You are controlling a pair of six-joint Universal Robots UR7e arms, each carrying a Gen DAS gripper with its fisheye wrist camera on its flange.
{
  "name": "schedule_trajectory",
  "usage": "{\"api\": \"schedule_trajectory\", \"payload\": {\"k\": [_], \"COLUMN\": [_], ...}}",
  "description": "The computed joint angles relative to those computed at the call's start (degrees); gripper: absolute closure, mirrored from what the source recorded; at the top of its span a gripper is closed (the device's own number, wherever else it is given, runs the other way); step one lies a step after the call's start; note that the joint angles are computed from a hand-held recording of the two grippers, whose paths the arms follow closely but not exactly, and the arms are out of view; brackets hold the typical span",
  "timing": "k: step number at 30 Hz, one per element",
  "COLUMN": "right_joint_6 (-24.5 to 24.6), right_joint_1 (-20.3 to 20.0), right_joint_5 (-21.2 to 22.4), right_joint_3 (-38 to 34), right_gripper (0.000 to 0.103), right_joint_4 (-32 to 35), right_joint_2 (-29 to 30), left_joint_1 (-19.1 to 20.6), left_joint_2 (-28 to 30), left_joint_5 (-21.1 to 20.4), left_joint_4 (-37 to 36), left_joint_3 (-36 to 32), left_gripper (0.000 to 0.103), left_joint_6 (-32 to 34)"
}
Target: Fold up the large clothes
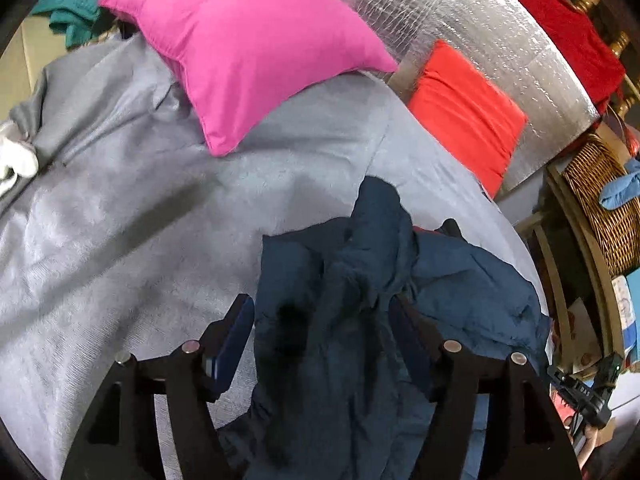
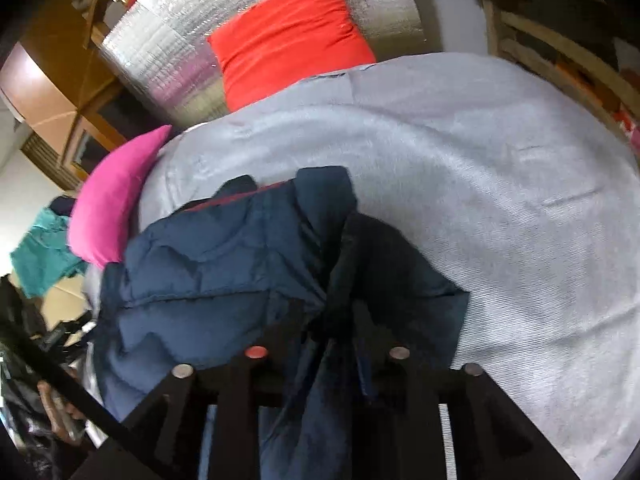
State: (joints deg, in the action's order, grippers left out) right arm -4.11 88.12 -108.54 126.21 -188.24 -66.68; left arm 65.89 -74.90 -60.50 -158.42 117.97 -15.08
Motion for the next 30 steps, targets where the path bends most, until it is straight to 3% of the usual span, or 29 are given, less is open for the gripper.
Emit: {"api": "schedule_trajectory", "payload": {"k": [1,2,3,4,5,6,11,15,20,22,23,24,26,28,30], "right_joint_6": [-0.1,0.0,0.0,0.0,-0.3,0.1,2.6,0.1,-1.9,-1.8,-2.0,-2.2,-2.0,-1.9,-1.9], "right_joint_1": [-0.1,-0.4,-0.6,-0.9,-1.0,-1.1,-0.4,-0.1,0.4,1.0,1.3,1.8,2.7,3.5,4.1], "right_joint_5": [0.2,0.1,0.3,0.2,-0.1,-0.2,-0.2,-3.7,-1.7,-2.1,-2.9,-4.1,-6.2,-7.2,-7.7], "right_joint_3": [-0.1,-0.4,-1.1,-2.0,-2.2,-3.4,-3.4,-4.7,-1.9,-0.4,-0.2,0.3,1.5,2.9,4.1], "right_gripper": [0.057,0.04,0.039,0.043,0.071,0.088,0.095,0.094,0.091,0.09,0.09,0.09,0.09,0.09,0.09], "right_joint_4": [-0.8,-1.2,-1.0,-0.1,0.3,3.0,1.5,1.1,-3.8,-5.5,-5.7,-6.3,-7.2,-8.6,-9.2], "right_joint_2": [0.4,0.9,1.6,2.4,2.6,3.2,0.6,4.0,2.0,1.2,1.1,1.2,1.2,1.1,0.7], "left_joint_1": [0.4,0.4,0.4,0.4,0.4,0.6,3.4,7.3,5.2,4.4,3.3,1.5,-3.8,-7.7,-13.9], "left_joint_2": [1.3,1.8,2.5,2.9,3.5,4.0,4.9,4.6,-3.8,-9.5,-11.9,-14.3,-20.5,-25.8,-30.4], "left_joint_5": [-1.0,-1.6,-1.9,-1.7,-1.0,-1.1,-8.5,-17.3,-18.0,-19.9,-18.2,-14.7,-4.7,0.8,10.2], "left_joint_4": [-0.5,-0.5,0.6,2.3,2.4,1.9,-1.0,0.2,-5.9,-10.2,-12.4,-14.7,-17.2,-16.0,-16.0], "left_joint_3": [-0.9,-1.1,-1.8,-2.8,-3.1,-3.4,-5.4,-6.6,-1.2,2.8,4.8,7.0,12.2,15.5,19.4], "left_gripper": [0.036,0.05,0.071,0.074,0.08,0.089,0.091,0.089,0.073,0.052,0.027,0.009,0.006,0.006,0.006], "left_joint_6": [0.6,1.0,1.2,1.1,1.3,2.3,7.4,1.0,2.0,1.5,1.3,1.4,3.3,4.9,7.2]}}
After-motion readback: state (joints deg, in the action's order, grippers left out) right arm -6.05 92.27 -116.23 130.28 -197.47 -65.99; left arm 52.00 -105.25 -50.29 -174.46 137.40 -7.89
